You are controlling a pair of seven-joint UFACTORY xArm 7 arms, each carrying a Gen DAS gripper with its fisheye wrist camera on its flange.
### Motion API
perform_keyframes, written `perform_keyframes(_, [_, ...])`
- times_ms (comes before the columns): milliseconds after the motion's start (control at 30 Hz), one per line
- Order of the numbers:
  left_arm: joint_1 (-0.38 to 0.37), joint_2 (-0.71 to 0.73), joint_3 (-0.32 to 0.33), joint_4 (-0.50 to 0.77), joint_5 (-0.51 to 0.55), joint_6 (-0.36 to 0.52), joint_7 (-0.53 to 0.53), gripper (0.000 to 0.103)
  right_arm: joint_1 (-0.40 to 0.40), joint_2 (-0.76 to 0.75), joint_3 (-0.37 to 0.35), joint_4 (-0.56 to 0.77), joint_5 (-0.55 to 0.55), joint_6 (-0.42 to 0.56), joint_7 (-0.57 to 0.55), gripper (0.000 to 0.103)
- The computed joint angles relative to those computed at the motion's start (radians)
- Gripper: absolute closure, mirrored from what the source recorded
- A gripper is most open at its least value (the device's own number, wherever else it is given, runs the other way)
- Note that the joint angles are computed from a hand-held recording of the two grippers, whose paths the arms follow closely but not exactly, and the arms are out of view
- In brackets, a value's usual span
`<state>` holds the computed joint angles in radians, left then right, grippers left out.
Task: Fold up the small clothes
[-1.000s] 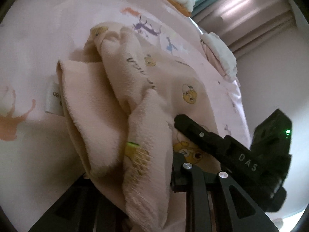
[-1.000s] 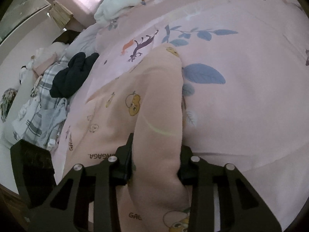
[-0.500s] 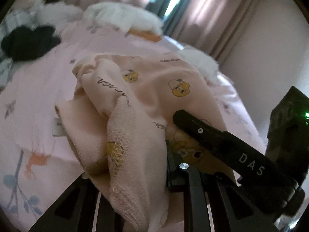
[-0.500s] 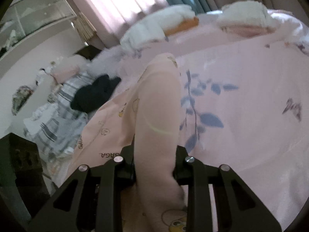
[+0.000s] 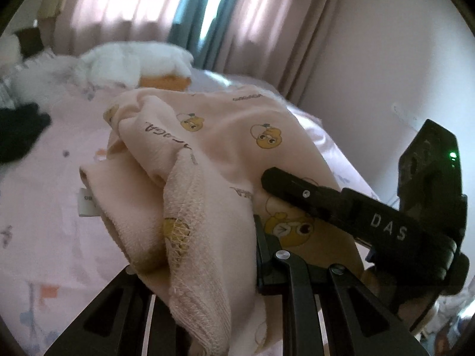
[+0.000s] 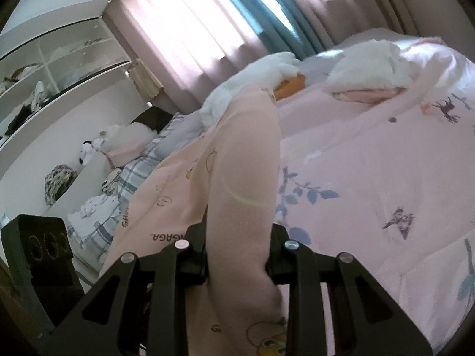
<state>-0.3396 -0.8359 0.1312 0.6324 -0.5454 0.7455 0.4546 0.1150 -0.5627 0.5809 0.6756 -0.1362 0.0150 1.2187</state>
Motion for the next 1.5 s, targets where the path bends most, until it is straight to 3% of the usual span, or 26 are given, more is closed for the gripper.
perform_keyframes(100, [-0.036,0.118,0.037,-0.006,-0.06,-0.027,0.027,0.085,0.068,0.076,-0.084,-0.065,0.036,-0.076,-0.021,0.075])
perform_keyframes(200, [-0.027,0.288,0.001,-0.015,-0.085,-0.093,0.035,0.084,0.005,0.186,-0.028,-0.083,0.061,-0.061,0.009,0.075])
perform_keyframes(267, [-0.016,0.395,-0.035,-0.029,-0.089,-0.166,0.055,0.084,-0.061,0.281,0.024,-0.057,0.011,-0.025,0.015,0.075])
perform_keyframes(300, [-0.019,0.441,-0.039,-0.031,-0.101,-0.197,0.078,0.082,-0.059,0.324,0.016,-0.047,-0.007,-0.012,0.013,0.075])
perform_keyframes(367, [-0.058,0.452,0.01,-0.064,-0.251,-0.232,0.242,0.076,-0.064,0.421,0.006,-0.073,-0.013,-0.106,0.032,0.074])
perform_keyframes(433, [-0.064,0.447,0.092,-0.057,-0.366,-0.145,0.389,0.07,0.039,0.423,-0.118,-0.151,-0.045,-0.278,0.08,0.075])
perform_keyframes(533, [-0.01,0.518,0.171,0.023,-0.395,0.06,0.436,0.068,0.172,0.418,-0.285,-0.165,-0.191,-0.288,0.142,0.075])
perform_keyframes(600, [0.033,0.551,0.187,0.068,-0.375,0.155,0.42,0.067,0.24,0.388,-0.354,-0.162,-0.215,-0.232,0.16,0.073])
perform_keyframes(633, [0.06,0.538,0.182,0.069,-0.347,0.168,0.409,0.06,0.244,0.35,-0.34,-0.162,-0.191,-0.166,0.14,0.069])
perform_keyframes(700, [0.119,0.461,0.128,0.028,-0.265,0.121,0.337,0.041,0.217,0.28,-0.307,-0.161,-0.175,-0.052,0.116,0.061])
perform_keyframes(733, [0.146,0.414,0.09,0.003,-0.198,0.054,0.285,0.024,0.227,0.247,-0.313,-0.153,-0.158,0.012,0.097,0.058])
perform_keyframes(767, [0.206,0.352,0.018,-0.037,-0.147,0.005,0.242,0.013,0.224,0.201,-0.298,-0.146,-0.149,0.095,0.085,0.056])
perform_keyframes(833, [0.237,0.287,-0.047,-0.09,-0.076,-0.133,0.211,0.011,0.176,0.116,-0.241,-0.128,-0.159,0.248,0.081,0.055])
perform_keyframes(900, [0.203,0.222,-0.019,-0.114,-0.043,-0.142,0.228,0.009,0.179,0.072,-0.235,-0.11,-0.147,0.339,0.034,0.054])
perform_keyframes(967, [0.19,0.173,-0.008,-0.117,-0.012,-0.113,0.207,0.002,0.213,0.043,-0.262,-0.107,-0.099,0.375,-0.023,0.043])
perform_keyframes(1033, [0.165,0.177,0.001,-0.093,-0.01,-0.105,0.173,0.001,0.212,-0.002,-0.245,-0.116,-0.069,0.394,-0.018,0.017])
perform_keyframes(1133, [0.132,0.157,0.025,-0.084,-0.018,-0.049,0.148,0.001,0.191,-0.038,-0.198,-0.107,-0.062,0.42,0.013,0.005])
perform_keyframes(1167, [0.121,0.184,0.035,-0.062,-0.017,-0.033,0.154,0.001,0.2,-0.042,-0.2,-0.106,-0.053,0.427,0.005,0.003])
perform_keyframes(1233, [0.139,0.172,-0.01,-0.076,0.018,-0.03,0.118,0.001,0.209,-0.02,-0.196,-0.087,-0.046,0.435,-0.012,0.001])
perform_keyframes(1333, [0.151,0.164,-0.058,-0.106,0.077,-0.095,0.083,0.001,0.204,-0.016,-0.183,-0.081,-0.042,0.47,-0.003,0.001])
perform_keyframes(1500, [0.116,0.164,-0.025,-0.114,0.093,-0.1,0.067,0.001,0.218,-0.013,-0.196,-0.091,-0.021,0.471,-0.003,0.001])
